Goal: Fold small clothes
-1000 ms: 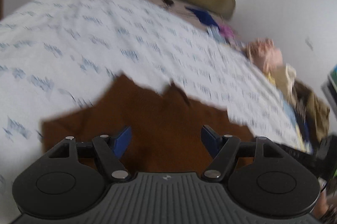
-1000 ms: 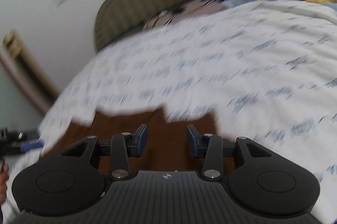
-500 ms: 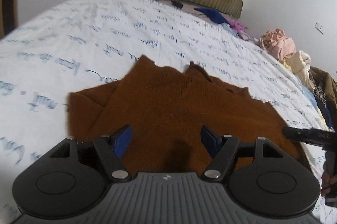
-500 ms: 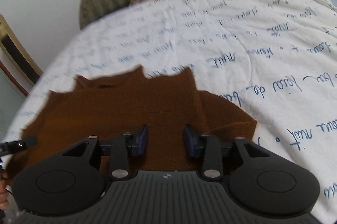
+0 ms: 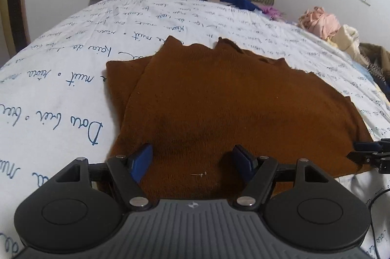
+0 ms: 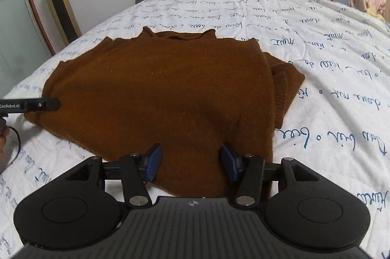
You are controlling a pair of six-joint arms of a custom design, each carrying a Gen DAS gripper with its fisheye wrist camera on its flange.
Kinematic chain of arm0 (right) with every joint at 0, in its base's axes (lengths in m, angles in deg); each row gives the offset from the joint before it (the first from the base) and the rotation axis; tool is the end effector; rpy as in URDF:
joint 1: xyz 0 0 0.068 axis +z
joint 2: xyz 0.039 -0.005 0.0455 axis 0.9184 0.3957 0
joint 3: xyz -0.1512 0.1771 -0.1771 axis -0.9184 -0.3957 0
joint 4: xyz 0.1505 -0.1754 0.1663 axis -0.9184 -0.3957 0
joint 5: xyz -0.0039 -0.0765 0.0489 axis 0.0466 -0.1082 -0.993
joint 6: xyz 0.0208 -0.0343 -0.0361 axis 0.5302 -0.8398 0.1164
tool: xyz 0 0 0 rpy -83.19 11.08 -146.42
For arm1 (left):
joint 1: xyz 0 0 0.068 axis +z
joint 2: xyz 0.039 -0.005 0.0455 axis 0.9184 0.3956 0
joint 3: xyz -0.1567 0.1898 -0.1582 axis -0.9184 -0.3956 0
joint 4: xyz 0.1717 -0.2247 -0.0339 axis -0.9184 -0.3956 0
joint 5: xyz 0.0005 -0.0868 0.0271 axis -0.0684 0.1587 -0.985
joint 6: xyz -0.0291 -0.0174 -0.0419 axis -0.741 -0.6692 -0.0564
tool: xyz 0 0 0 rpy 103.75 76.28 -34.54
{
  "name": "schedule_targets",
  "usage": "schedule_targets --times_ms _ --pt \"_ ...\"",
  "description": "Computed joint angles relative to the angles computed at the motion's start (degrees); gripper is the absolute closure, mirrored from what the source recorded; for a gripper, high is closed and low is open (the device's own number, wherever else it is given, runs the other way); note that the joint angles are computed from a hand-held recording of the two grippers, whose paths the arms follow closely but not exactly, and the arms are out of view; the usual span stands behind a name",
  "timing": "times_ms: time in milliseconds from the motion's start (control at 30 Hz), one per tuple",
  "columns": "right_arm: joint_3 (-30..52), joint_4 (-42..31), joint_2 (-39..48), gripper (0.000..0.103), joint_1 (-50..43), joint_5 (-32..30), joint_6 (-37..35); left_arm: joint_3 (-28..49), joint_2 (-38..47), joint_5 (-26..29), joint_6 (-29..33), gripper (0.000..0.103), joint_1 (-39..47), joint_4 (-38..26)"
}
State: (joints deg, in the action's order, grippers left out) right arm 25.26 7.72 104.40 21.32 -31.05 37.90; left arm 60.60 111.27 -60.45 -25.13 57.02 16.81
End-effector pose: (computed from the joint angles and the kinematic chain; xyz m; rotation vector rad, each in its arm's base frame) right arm 0.1231 -0.0921 0.0961 -0.0793 2.3509 0.2699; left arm 0.1809 -0.0375 0.0820 0.2404 2.3289 -0.3185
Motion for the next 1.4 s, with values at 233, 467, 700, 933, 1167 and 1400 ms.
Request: schedule_targets --times_ms 233,467,700,933,1167,1400 --pt "6.0 -5.5 -5.7 0.037 1.3 -2.0 6.5 4.5 -7.4 -2.8 0.5 0.030 -2.6 -8.8" --pt "11.1 15.8 13.8 0.039 12.1 8.7 23.9 14.6 11.2 -8.3 -2.2 0.030 -4.4 -3.9" --pt "10.6 22.1 21.9 0.038 9.5 5.9 19.3 14.9 17.3 -15.0 0.7 0.029 -7.8 1.5" --pt "10.1 20.3 13.2 0.035 12.5 4.1 22.0 15.5 15.6 -13.7 -0.6 0.029 -6.7 -1.2" --pt "13.3 20.4 20.9 0.031 19.0 12.4 25.1 12.3 8.8 -9.9 1.8 0.029 -2.9 -3.2" --pt "7.8 13.4 3.0 0.031 20.2 7.0 25.0 11.5 2.3 -2.6 4.2 0.028 7.5 -9.9"
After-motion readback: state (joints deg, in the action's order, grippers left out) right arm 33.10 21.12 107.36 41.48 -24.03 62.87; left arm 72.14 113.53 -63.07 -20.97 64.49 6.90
